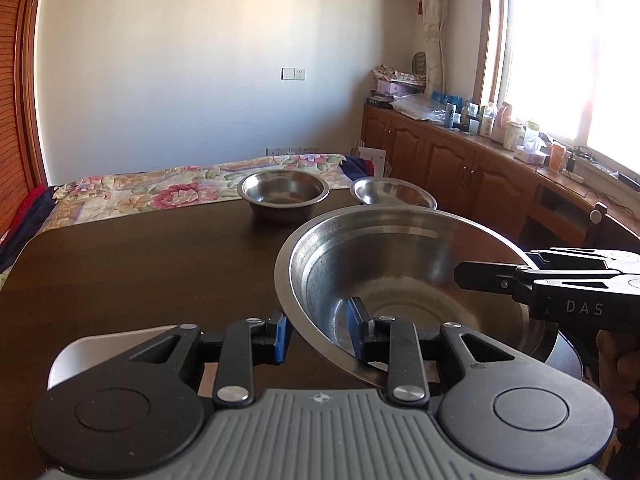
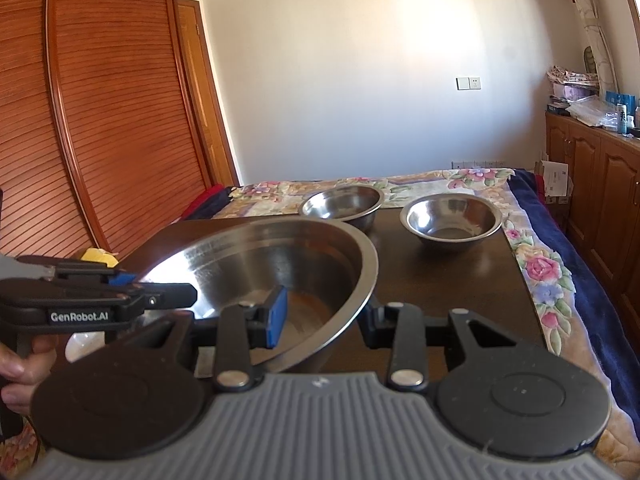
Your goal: Organize plates and bowls
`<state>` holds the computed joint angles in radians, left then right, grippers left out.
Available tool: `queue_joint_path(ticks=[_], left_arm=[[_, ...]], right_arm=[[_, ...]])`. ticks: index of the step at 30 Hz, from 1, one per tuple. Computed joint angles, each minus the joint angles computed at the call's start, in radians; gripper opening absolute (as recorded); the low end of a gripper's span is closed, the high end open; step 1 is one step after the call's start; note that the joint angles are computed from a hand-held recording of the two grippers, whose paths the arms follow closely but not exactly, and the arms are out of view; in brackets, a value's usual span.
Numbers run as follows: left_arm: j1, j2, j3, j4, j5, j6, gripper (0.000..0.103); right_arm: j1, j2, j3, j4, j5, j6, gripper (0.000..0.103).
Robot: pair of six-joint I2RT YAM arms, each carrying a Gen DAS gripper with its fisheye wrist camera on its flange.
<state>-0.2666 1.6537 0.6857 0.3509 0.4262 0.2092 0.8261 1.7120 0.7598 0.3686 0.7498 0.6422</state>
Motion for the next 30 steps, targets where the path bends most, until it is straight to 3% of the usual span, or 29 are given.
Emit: queue_joint_path(ticks=[30], left_arm=[[0.01,0.104,-0.05,0.067,-0.016,0.041,0.034]], right_arm=[[0.018,0.105,0.018,-0.013,-0.028,0.103,0.039]])
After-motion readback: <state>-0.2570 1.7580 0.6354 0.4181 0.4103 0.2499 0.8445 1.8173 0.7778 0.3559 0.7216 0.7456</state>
